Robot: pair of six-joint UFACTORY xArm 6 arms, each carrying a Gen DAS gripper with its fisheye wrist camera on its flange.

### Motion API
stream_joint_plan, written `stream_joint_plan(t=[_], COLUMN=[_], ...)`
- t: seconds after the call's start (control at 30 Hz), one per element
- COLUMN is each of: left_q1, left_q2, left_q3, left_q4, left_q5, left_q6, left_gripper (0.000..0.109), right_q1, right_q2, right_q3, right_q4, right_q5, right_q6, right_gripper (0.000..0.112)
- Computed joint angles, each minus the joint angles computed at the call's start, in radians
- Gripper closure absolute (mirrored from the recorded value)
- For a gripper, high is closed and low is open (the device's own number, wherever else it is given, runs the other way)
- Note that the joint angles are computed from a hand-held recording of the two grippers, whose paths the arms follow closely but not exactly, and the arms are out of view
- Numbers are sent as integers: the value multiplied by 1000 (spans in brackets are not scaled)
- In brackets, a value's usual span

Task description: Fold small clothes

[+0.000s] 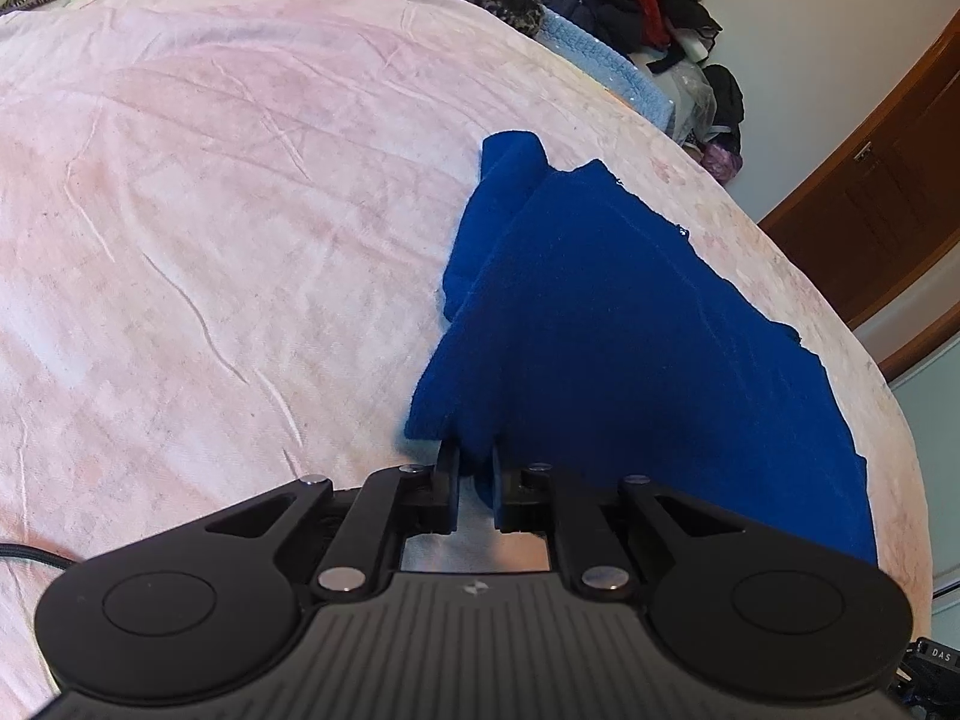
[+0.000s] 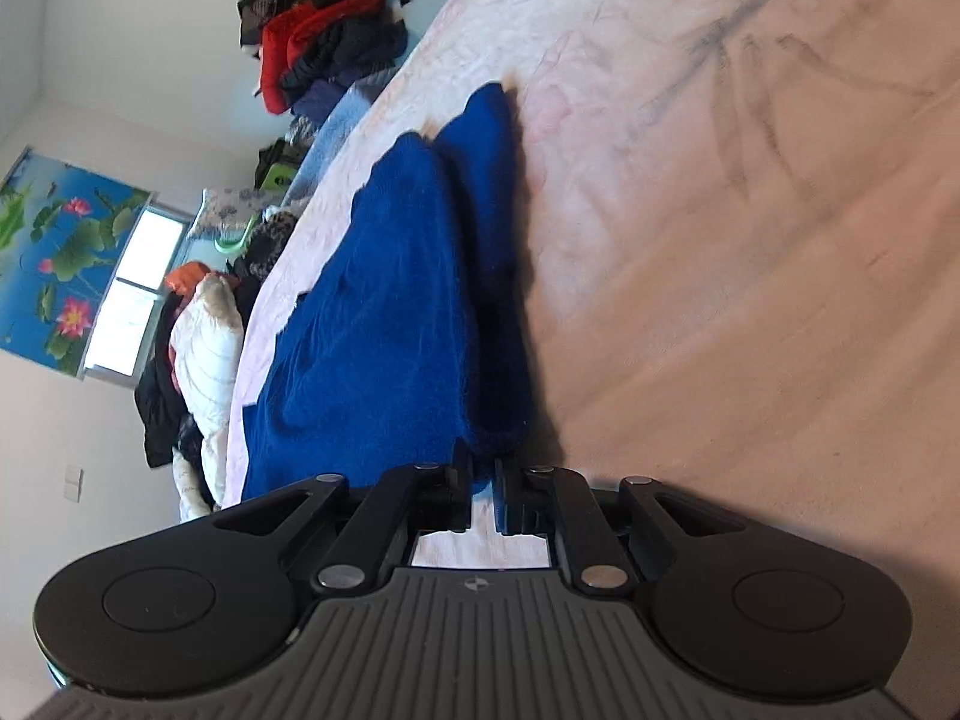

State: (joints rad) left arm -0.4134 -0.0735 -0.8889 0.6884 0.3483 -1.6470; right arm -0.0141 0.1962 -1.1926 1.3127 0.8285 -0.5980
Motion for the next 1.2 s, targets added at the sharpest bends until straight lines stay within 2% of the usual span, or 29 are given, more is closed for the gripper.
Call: stream_joint_plan(t=[0.03, 0.07, 0.13, 0.2, 0.23, 0.27, 0.3, 0.33, 0.47, 0.57, 0.67, 0.77, 1.1, 1.17, 1.2], left_q1=[1, 5, 9, 2, -10, -30, -54, -70, -128, -161, -209, -243, -247, -236, -231], left_q2=[-14, -34, -77, -112, -119, -117, -105, -91, -14, 21, 70, 124, 257, 273, 275], left_q3=[18, 43, 84, 88, 72, 45, 10, -18, -130, -180, -248, -307, -405, -406, -399], left_q4=[-25, -38, -55, -28, 6, 44, 79, 91, 133, 173, 228, 271, 257, 212, 199], left_q5=[-13, -33, -38, 28, 94, 178, 264, 315, 471, 526, 606, 620, 525, 503, 487], left_q6=[13, 9, -2, -33, -53, -72, -77, -66, -19, -13, 5, 55, 144, 174, 180], left_gripper=[91, 86, 74, 59, 46, 39, 38, 38, 38, 38, 38, 38, 38, 38, 38], right_q1=[-12, -21, -18, 3, 17, 35, 53, 69, 149, 210, 258, 297, 361, 357, 358], right_q2=[-2, -11, -51, -96, -111, -123, -130, -132, -108, -84, -58, -29, 65, 74, 72], right_q3=[4, 13, 45, 82, 90, 96, 97, 90, 37, -9, -52, -89, -141, -136, -128], right_q4=[20, 40, 47, 88, 109, 133, 151, 148, 57, 6, -40, -106, -348, -360, -318], right_q5=[24, 38, -8, -127, -186, -243, -280, -296, -329, -344, -350, -350, -393, -385, -389], right_q6=[-11, -26, -65, -139, -176, -228, -276, -303, -338, -357, -339, -289, -71, -53, -96], right_gripper=[67, 65, 62, 63, 62, 62, 61, 58, 57, 53, 45, 45, 45, 45, 45])
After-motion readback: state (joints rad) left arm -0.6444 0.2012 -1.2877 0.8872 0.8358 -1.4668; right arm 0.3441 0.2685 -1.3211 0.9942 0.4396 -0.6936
